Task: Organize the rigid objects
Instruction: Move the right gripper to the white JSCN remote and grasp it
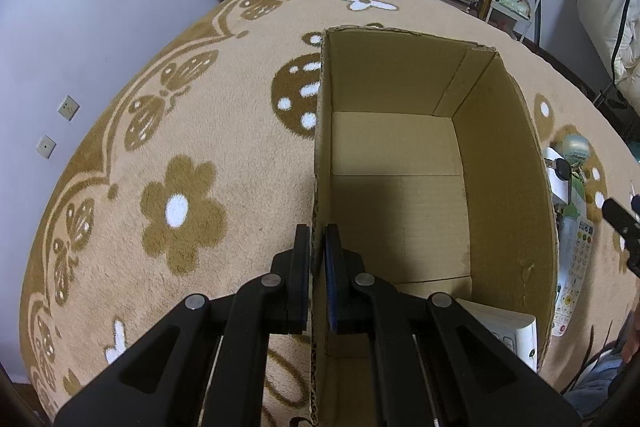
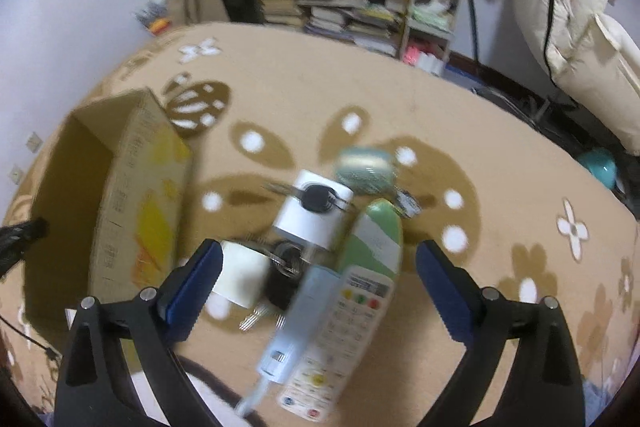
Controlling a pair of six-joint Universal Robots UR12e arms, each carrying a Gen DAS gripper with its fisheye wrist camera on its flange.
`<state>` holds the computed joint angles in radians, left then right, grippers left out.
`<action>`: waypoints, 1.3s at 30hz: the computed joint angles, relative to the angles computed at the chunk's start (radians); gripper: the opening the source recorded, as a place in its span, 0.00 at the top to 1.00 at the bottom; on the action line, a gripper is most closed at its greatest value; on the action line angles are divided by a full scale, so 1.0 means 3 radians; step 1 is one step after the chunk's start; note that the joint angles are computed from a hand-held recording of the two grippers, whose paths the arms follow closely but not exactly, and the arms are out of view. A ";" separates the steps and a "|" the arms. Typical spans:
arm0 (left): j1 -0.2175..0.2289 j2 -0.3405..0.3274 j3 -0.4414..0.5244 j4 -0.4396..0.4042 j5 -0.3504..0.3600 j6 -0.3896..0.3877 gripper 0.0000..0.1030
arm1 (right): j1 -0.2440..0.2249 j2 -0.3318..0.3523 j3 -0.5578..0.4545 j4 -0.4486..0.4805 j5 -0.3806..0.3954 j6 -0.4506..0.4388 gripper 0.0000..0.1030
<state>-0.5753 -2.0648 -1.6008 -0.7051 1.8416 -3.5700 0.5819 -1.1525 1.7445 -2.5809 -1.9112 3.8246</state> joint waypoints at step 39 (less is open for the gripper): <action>0.0021 0.0012 -0.0021 -0.0017 -0.0028 -0.0031 0.93 | -0.0167 0.0094 -0.0069 0.1127 0.0556 0.0571 0.17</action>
<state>-0.5690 -2.0613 -1.6072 -0.7102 1.8331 -3.5794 0.5319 -1.1244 1.7237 -2.2429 -1.7443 3.9959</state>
